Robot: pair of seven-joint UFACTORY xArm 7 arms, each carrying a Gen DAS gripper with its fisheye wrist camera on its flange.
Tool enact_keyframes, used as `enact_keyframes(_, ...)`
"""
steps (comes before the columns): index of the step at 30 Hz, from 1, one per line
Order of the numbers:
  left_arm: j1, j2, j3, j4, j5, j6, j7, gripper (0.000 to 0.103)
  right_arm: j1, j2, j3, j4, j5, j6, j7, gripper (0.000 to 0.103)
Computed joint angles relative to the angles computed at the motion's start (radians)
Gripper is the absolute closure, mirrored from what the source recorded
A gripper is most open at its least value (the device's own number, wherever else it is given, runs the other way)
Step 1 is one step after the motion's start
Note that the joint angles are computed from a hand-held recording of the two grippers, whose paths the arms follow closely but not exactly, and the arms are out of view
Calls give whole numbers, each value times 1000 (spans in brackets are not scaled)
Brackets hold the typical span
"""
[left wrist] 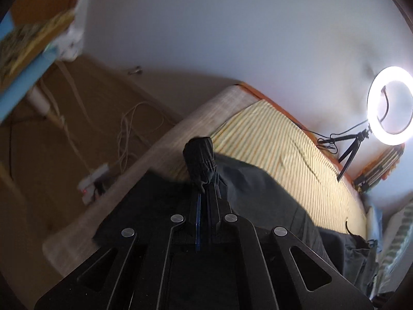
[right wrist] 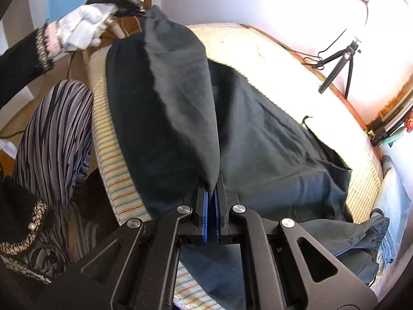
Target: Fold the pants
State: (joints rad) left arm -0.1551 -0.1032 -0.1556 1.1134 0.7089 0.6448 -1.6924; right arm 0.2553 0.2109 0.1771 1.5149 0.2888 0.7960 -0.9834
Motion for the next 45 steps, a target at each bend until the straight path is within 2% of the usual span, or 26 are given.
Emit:
enact_keyframes(2, 4, -44, -3, -81, -29, -26, -31, 101, 9, 2, -2, -13, -27, -8, 8, 98)
enact_keyframes(4, 19, -85, -7, -171, -20, -105, -98, 101, 18, 6, -4, -21, -54, -12, 25, 98)
enact_keyframes(6, 44, -112, -35, -209, 21, -132, -164, 101, 24, 7, -5, -29, -76, -20, 36, 98)
enact_keyframes(12, 100, -175, -109, -273, 120, -155, -356, 101, 21, 9, -9, -27, -102, -33, 64, 98)
enact_keyframes(14, 97, -188, -115, -291, 109, -151, -349, 101, 16, 12, -10, -19, -99, -40, 68, 98)
enact_keyframes(19, 91, -196, -115, -320, 59, -144, -299, 101, 8, -3, -6, -49, -77, -27, 74, 99)
enact_keyframes(25, 67, -202, -112, -290, -20, -58, -171, 98, 10, 0, -3, -80, -46, -20, 99, 98)
enact_keyframes(29, 47, -229, -108, -273, -88, 28, -91, 83, -13, 13, -2, -61, 35, -9, 139, 98)
enact_keyframes(32, 47, -264, -120, -267, -101, 62, -69, 83, -41, -8, 0, -66, 119, 3, 138, 77)
enact_keyframes(33, 46, -267, -125, -253, -103, 71, -51, 82, -45, -22, -2, -79, 139, -17, 139, 64)
enact_keyframes(34, 47, -266, -129, -240, -102, 76, -36, 78, -50, -39, -4, -97, 163, -42, 142, 55)
enact_keyframes(35, 46, -254, -134, -211, -98, 73, -14, 71, -56, -53, -8, -109, 188, -57, 146, 53)
enact_keyframes(37, 44, -221, -139, -161, -90, 60, 19, 64, -70, -70, -20, -117, 228, -63, 162, 53)
enact_keyframes(39, 28, -159, -133, -88, -89, 18, 80, 63, -82, -88, -36, -132, 247, -81, 186, 52)
enact_keyframes(41, 0, -74, -122, 0, -102, -29, 152, 56, -94, -107, -52, -153, 253, -111, 223, 49)
enact_keyframes(45, -78, 108, -89, 194, -163, -101, 295, 53, -125, -141, -85, -188, 269, -153, 303, 41)
